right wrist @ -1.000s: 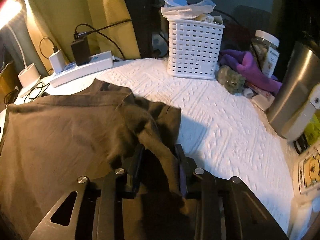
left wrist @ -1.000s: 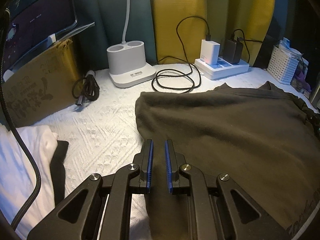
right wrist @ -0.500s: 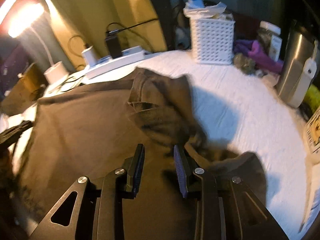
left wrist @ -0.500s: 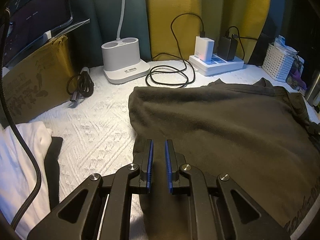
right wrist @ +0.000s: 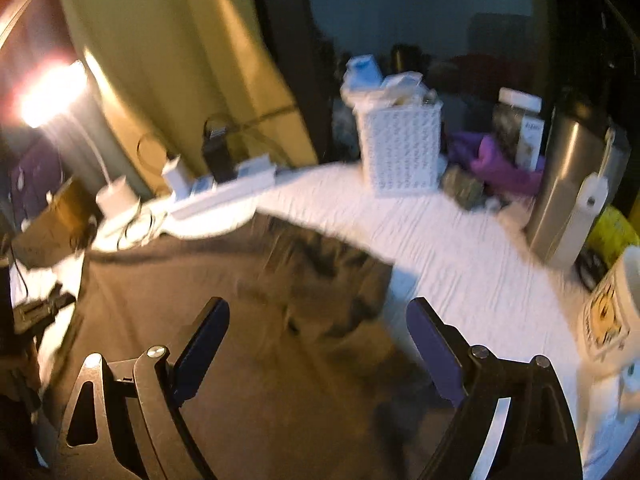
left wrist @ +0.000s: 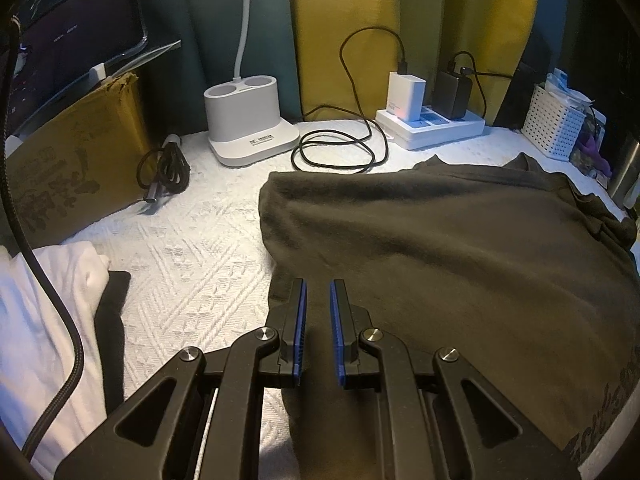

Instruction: Fold small clothes

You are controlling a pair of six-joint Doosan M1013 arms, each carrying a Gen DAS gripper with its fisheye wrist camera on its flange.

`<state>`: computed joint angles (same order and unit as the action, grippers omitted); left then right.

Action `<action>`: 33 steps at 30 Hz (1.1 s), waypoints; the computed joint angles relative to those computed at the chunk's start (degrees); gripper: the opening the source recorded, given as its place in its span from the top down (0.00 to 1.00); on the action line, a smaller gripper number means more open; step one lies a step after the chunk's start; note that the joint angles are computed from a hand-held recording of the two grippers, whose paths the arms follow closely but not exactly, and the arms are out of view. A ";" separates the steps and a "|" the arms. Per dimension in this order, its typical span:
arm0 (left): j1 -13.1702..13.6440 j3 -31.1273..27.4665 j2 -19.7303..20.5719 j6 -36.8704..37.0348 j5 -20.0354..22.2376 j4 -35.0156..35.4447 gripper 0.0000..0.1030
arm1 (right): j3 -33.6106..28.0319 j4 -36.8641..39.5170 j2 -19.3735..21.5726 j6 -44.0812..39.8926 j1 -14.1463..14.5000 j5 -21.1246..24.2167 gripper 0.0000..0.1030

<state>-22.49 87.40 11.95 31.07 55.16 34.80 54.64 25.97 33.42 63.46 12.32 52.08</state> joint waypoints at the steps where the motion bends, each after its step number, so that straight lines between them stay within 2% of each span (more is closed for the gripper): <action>1: 0.03 -0.04 -0.01 -0.06 0.04 0.08 0.89 | -0.98 1.43 0.56 -0.96 -0.39 0.26 0.12; 3: 0.07 -0.12 0.03 -0.12 0.22 0.11 0.89 | -3.18 0.91 1.95 -0.22 -0.68 0.98 0.15; 5: 0.13 -0.21 0.13 -0.01 0.29 -0.11 0.89 | -6.64 0.07 4.17 1.67 -0.90 4.77 0.55; 10: 0.20 -0.51 0.46 1.25 0.10 -1.02 0.89 | -12.24 -1.04 8.89 4.11 -0.73 14.01 0.64; 12: 0.16 -0.48 0.48 1.61 -0.06 -1.23 0.89 | -11.48 -1.61 8.81 4.13 -0.32 14.51 0.64; 16: 0.21 -0.51 0.56 1.96 -0.30 -1.53 0.89 | -9.05 -3.37 7.67 4.48 0.20 12.14 0.63; 20: 0.25 -0.56 0.51 2.22 -0.64 -1.44 0.89 | -9.18 -4.20 7.65 4.16 0.34 12.19 0.64; 21: 0.21 -0.58 0.51 2.14 -0.59 -1.33 0.89 | -8.54 -4.87 7.19 3.19 0.59 11.23 0.81; 22: 0.21 -0.56 0.48 2.02 -0.61 -1.24 0.89 | -8.63 -5.07 7.15 2.55 0.81 11.35 0.94; 28: 0.26 -0.42 0.38 1.57 -0.56 -1.12 0.89 | -7.66 -8.61 5.45 0.52 1.60 5.81 0.94; 33: 0.44 -0.66 0.54 1.62 -0.40 -0.74 0.89 | -11.33 -14.33 6.92 2.58 1.62 1.73 0.94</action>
<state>-22.06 86.74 12.49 32.69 54.76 34.06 43.31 11.63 40.34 66.04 13.95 53.81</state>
